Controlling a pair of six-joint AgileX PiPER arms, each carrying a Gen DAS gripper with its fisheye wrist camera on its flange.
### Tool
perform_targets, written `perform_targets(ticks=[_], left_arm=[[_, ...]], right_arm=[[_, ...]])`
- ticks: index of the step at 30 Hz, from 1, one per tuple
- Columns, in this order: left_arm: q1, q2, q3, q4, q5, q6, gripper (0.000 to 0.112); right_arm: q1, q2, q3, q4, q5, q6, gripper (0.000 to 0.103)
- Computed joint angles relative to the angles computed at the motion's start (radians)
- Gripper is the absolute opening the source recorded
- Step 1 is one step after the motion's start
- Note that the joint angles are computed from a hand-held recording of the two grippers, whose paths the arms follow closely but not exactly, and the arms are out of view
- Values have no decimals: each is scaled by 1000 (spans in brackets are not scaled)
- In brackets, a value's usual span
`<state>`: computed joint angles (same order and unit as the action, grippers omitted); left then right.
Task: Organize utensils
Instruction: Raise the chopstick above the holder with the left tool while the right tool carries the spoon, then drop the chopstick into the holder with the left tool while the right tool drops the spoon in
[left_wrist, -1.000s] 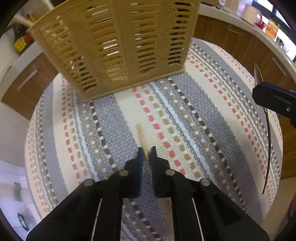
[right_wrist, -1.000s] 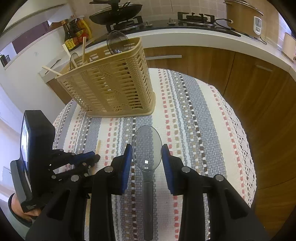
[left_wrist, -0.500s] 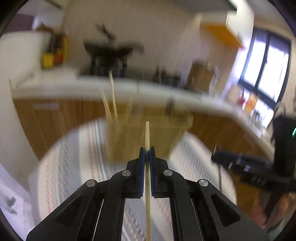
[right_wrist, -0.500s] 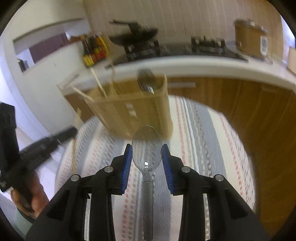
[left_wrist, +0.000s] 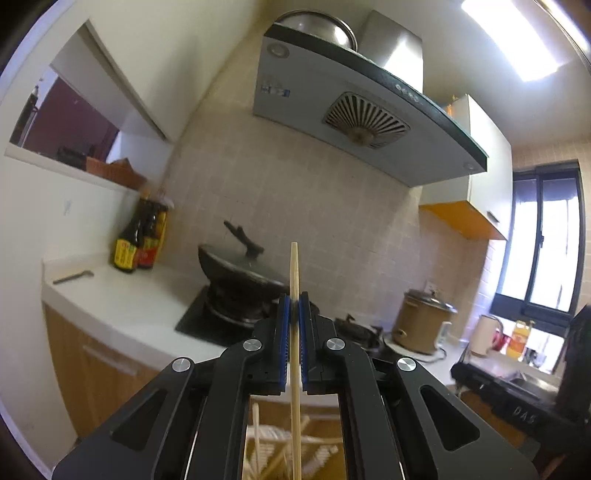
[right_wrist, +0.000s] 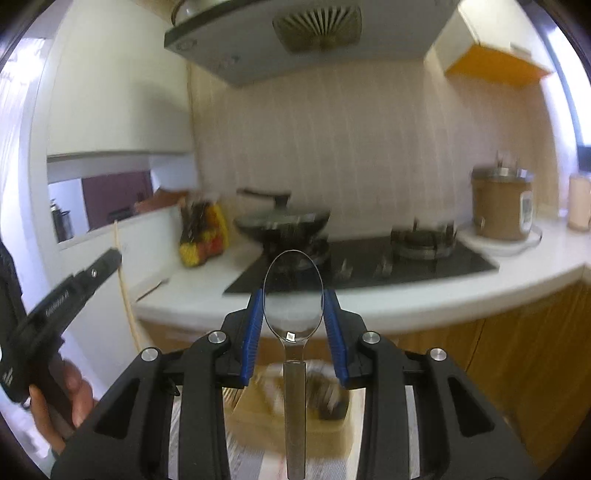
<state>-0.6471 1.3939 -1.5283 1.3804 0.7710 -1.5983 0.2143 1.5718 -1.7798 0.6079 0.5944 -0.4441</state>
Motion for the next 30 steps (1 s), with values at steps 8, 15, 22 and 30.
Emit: perform_targets(ticks=[8, 15, 22, 30], left_arm=[[82, 79, 68, 177, -84, -188, 3], [142, 96, 175, 285, -136, -364, 3], [126, 105, 219, 300, -98, -389, 4], [102, -18, 271, 106, -133, -210, 41]], right_arm=[[69, 135, -25, -28, -206, -61, 30], [80, 138, 137, 194, -364, -295, 30], [64, 105, 235, 446, -382, -531, 30], [36, -37, 361, 367, -347, -454, 46]])
